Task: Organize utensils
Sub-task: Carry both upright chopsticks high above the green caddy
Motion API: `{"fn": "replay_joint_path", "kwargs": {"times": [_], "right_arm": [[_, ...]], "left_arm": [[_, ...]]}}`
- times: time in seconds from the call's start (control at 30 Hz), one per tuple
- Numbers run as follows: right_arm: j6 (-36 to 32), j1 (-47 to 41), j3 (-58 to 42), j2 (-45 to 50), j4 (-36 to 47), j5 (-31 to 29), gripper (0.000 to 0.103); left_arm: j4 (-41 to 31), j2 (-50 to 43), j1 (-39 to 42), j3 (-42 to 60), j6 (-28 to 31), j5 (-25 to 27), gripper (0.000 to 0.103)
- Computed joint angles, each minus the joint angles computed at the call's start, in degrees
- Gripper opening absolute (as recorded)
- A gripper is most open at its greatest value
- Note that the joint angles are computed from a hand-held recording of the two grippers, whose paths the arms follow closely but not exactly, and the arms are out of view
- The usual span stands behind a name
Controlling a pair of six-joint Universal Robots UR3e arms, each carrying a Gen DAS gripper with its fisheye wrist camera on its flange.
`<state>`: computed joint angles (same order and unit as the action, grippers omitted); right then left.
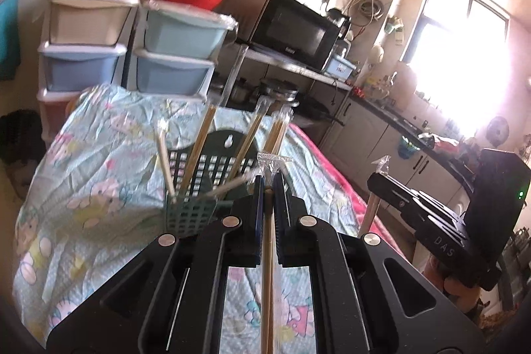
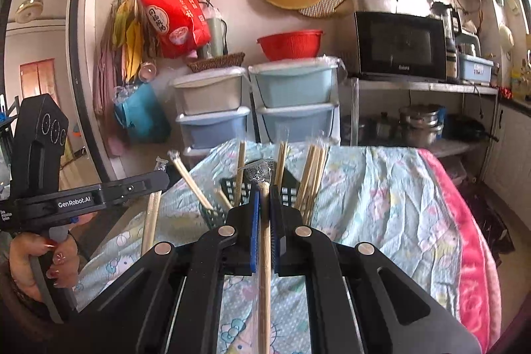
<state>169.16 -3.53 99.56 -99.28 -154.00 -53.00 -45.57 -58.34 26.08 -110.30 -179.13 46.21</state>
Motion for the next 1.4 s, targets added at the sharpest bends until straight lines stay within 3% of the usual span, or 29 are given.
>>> {"fn": "replay_joint_path", "kwargs": {"times": [0.5,0.93,1.4], "right_arm": [[4.2,2.0,-11.2,5.1,-4.5,-2.1,0.006],[7.3,6.5,-24.2,14.5,-9.5,-6.5,0.006],[9.5,9.3,-39.4,25.7,-12.6,-8.9,0.006]], "left_arm": [[6.8,-4.9,3.5,11.8,-6.1,-1.8,0.003],[14.6,-16.4,1.1,23.2,-12.6,4.9,0.003],[21.8,-28.6,-6.5,34.4,-16.0,18.7,0.003]]}}
